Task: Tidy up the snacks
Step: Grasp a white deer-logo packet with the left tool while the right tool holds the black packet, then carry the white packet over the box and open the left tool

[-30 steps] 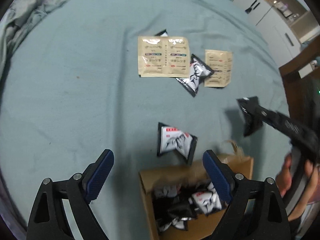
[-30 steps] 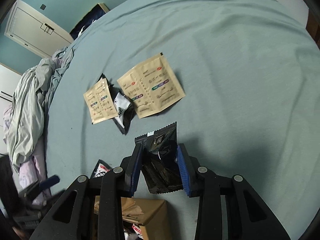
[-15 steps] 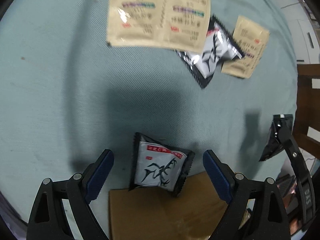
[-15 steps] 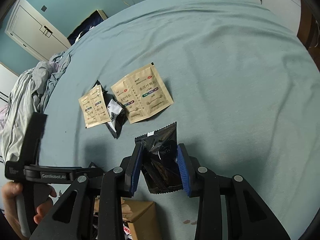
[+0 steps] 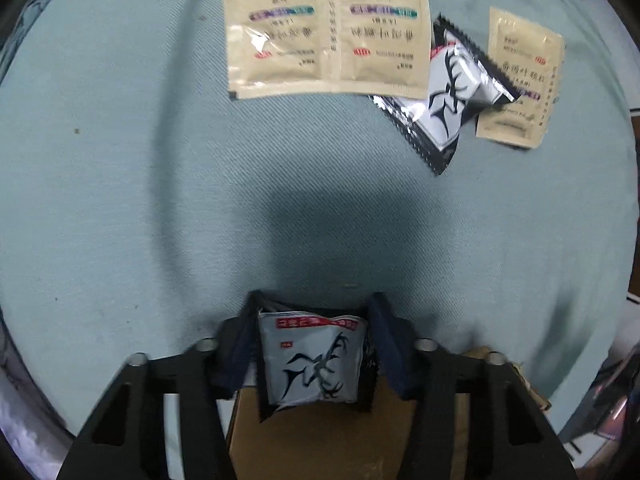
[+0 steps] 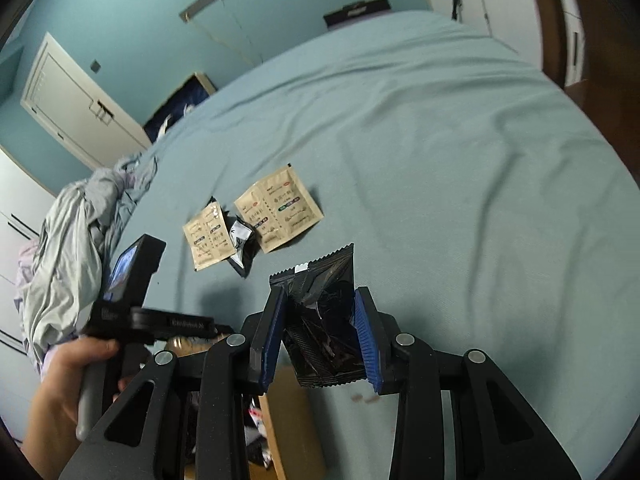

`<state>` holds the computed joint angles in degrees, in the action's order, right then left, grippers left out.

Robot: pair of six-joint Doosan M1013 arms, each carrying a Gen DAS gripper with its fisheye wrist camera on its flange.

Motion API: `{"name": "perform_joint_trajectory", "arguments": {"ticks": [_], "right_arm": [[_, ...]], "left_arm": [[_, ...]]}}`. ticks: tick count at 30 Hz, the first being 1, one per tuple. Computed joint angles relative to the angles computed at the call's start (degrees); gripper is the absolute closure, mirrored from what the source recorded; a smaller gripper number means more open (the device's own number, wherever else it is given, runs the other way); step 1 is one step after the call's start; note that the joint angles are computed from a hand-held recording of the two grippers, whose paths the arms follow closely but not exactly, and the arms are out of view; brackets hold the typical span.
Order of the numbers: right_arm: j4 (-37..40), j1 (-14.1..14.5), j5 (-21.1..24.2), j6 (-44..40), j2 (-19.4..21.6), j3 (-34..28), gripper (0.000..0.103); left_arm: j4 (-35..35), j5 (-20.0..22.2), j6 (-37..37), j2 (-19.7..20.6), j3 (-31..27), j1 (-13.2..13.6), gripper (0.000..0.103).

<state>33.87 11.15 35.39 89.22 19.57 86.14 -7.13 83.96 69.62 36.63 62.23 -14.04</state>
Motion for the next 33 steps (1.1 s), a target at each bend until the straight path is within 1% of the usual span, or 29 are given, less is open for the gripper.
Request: {"name": "perform_joint_trajectory", "arguments": {"ticks": [2, 3, 4, 5, 7, 9, 13, 15, 16, 18, 19, 20, 21, 22, 24, 26, 29, 30, 31, 32, 33], "right_arm": [[-0.3, 0.1, -2.3, -0.3, -1.8, 3.0, 0.07], [-0.5, 0.1, -3.1, -0.2, -2.7, 4.4, 0.07], [-0.1, 0.1, -3.7, -0.4, -3.4, 5.6, 0.07], [0.5, 0.0, -4.1, -0.8, -4.1, 6.7, 0.07], [2.1, -0.2, -4.6, -1.7, -5.3, 8.4, 0.07], [3.5, -0.2, -4.8, -2.8, -6.3, 9.4, 0.07], [1.6, 0.5, -6.9, -2.8, -7.6, 10.5, 0.07], [2.4, 0.9, -7.9, -4.4, -8.0, 10.9, 0.07], [3.4, 0.9, -8.3, -5.6, -8.1, 11.1, 0.07], [5.2, 1.1, -8.8, -7.9, -8.2, 11.4, 0.07], [5.2, 1.3, -9.3, -8.2, -8.3, 11.6, 0.07], [3.9, 1.7, -10.5, -7.5, -8.4, 11.8, 0.07], [2.2, 2.0, -11.6, -6.4, -8.6, 12.0, 0.07], [0.4, 2.4, -12.8, -5.3, -8.7, 12.3, 0.07], [0.2, 2.7, -13.7, -5.4, -8.8, 12.6, 0.07], [0.6, 2.8, -13.2, -5.9, -8.5, 12.5, 0.07], [-3.0, 3.3, -13.0, -3.1, -8.3, 12.2, 0.07], [-3.9, 3.4, -12.8, -2.4, -8.2, 12.0, 0.07], [-4.6, 3.6, -12.5, -2.1, -8.2, 11.8, 0.07], [-5.1, 3.6, -12.4, -1.9, -8.2, 11.7, 0.07], [-5.4, 3.8, -12.3, -2.2, -8.2, 11.6, 0.07]], "left_arm": [[-1.4, -1.8, 0.1, -0.9, 0.8, 0.7, 0.071], [-2.0, -2.8, -0.6, -1.5, 1.3, 1.0, 0.077], [-2.5, -4.4, -2.1, -2.4, 2.2, 1.4, 0.079], [-2.5, -5.3, -3.2, -2.8, 2.4, 1.8, 0.079], [-1.9, -8.7, -6.1, -5.1, 4.4, 2.2, 0.079], [-1.8, -11.1, -7.9, -6.8, 5.7, 2.6, 0.08], [-0.4, -14.9, -11.4, -11.0, 8.5, 3.2, 0.08], [0.4, -16.7, -12.6, -13.3, 10.0, 3.1, 0.08], [1.3, -17.4, -12.6, -14.5, 10.8, 3.0, 0.08], [2.2, -19.3, -10.3, -17.1, 13.4, 3.9, 0.08], [2.3, -20.4, -8.7, -18.4, 14.7, 4.3, 0.08], [2.0, -21.6, -7.3, -18.4, 15.2, 4.5, 0.08], [1.8, -21.8, -6.2, -19.3, 15.9, 4.6, 0.08], [1.3, -22.3, -4.4, -20.4, 17.0, 4.3, 0.08], [0.0, -24.0, -1.5, -21.7, 19.4, 4.1, 0.08], [-1.6, -25.8, 0.9, -22.9, 21.8, 3.3, 0.08], [-2.1, -27.8, 4.1, -24.9, 25.0, 1.8, 0.08], [-1.6, -30.2, 4.8, -25.9, 26.8, 1.1, 0.08], [0.7, -34.7, 4.3, -27.5, 29.7, 0.0, 0.079], [2.8, -37.2, 3.5, -28.6, 31.5, -0.7, 0.079], [7.9, -39.5, 1.4, -29.5, 33.4, -2.1, 0.079]]}}
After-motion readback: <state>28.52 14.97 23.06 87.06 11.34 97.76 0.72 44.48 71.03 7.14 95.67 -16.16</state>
